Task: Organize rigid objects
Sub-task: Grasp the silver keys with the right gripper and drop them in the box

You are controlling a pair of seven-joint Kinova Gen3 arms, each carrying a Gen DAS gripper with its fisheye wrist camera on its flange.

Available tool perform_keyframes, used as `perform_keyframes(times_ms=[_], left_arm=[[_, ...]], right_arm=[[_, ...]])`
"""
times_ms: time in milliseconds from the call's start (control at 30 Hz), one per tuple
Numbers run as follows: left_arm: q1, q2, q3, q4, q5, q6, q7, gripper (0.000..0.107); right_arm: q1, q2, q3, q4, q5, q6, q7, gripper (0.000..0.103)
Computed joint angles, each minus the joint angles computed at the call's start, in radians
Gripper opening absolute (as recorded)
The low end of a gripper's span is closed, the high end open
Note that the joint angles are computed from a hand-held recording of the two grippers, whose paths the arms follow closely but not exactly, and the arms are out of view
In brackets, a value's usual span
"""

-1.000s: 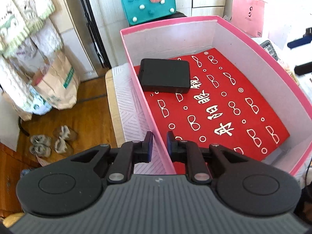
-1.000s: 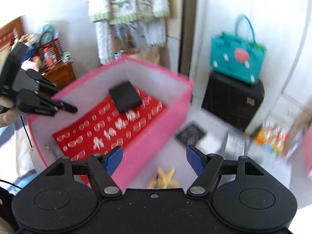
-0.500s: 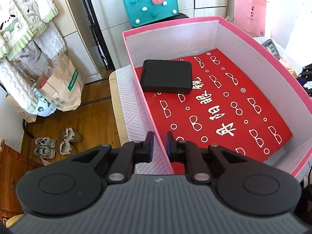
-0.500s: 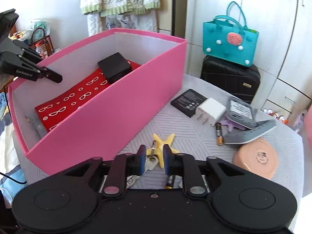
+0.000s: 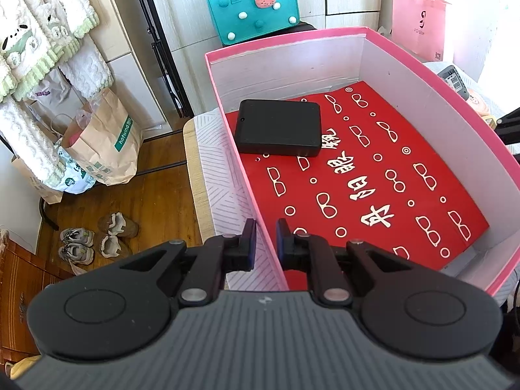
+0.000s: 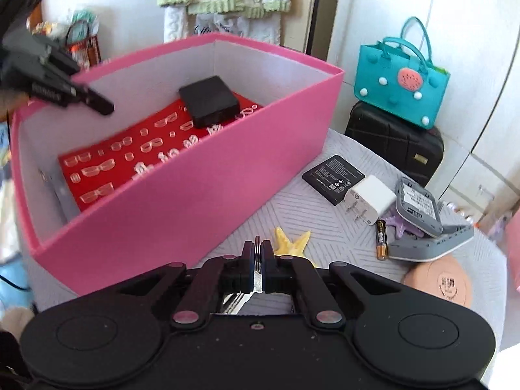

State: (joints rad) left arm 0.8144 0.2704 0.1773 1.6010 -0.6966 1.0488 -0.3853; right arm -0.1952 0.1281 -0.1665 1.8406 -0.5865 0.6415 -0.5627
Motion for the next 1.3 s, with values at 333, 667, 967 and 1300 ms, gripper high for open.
perform_keyframes(times_ms=[333, 667, 967, 1300], left_arm=[[0.000, 0.000, 0.001, 0.001, 0.001, -0.001, 0.004, 0.012], [-0.015, -0.016, 0.005, 0.009, 0.024, -0.017, -0.011, 0.013], [-0.005, -0.019, 0.006, 0.027, -0.002, -0.027, 0.007, 0.013], [-0.014, -0.027, 0.010, 0.040, -0.001, -0.046, 0.010, 0.013]], right_arm=[[0.031, -0.027, 0.037, -0.125, -0.040, 0.193, -0.054, 0.005], [-0.050, -0.054, 0.032, -0.261, 0.150, 0.174, -0.197, 0.005], [-0.059, 0.001, 0.003, -0.396, 0.079, 0.209, -0.107, 0.005], [-0.121, 0.230, -0.047, -0.525, 0.085, 0.321, -0.199, 0.005]])
